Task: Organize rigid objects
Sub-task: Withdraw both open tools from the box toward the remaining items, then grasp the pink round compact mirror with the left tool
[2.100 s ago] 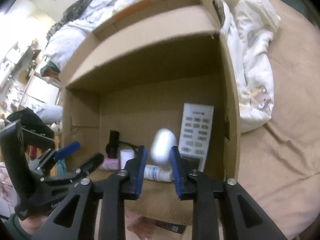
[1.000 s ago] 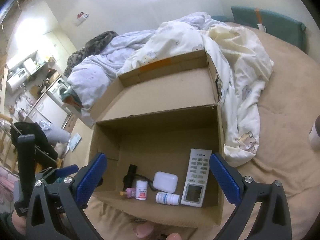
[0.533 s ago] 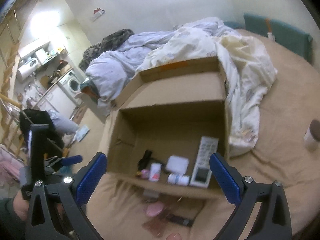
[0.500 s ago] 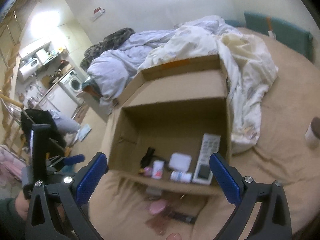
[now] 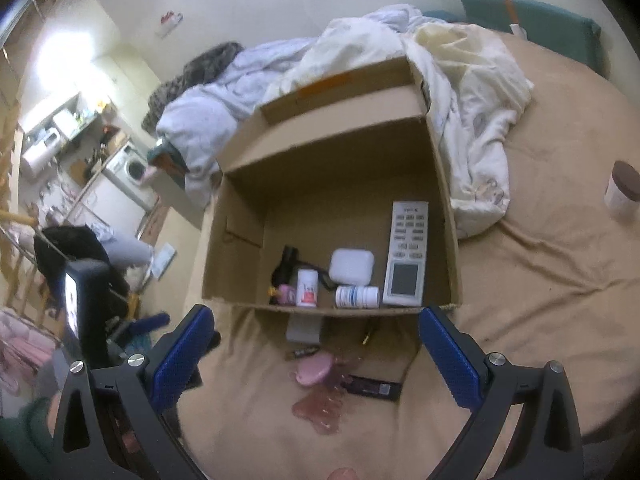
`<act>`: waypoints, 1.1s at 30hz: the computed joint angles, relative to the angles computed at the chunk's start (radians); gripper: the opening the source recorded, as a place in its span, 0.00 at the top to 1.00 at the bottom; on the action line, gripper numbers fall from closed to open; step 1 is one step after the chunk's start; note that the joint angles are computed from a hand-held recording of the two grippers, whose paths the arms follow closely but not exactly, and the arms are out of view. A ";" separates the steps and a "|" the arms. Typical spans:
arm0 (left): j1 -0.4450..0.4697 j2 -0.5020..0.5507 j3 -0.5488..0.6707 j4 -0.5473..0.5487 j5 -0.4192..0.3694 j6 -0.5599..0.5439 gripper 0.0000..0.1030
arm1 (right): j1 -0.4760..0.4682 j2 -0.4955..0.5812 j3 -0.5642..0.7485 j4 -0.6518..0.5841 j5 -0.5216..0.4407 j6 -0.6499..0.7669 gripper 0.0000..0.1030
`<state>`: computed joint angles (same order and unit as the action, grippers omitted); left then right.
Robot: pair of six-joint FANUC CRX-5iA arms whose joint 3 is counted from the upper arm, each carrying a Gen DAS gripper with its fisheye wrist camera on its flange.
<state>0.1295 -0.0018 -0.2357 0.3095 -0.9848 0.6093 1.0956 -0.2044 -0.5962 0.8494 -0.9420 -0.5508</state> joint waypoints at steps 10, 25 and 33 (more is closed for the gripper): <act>-0.006 0.011 0.009 -0.004 -0.014 0.022 0.14 | -0.024 0.010 0.013 -0.115 0.027 0.022 0.00; -0.010 0.086 0.067 -0.046 -0.079 0.125 0.14 | -0.075 -0.028 -0.024 -0.297 0.095 -0.049 0.00; -0.059 0.117 0.066 -0.058 -0.146 0.125 0.27 | -0.079 -0.040 -0.028 -0.334 0.086 -0.007 0.00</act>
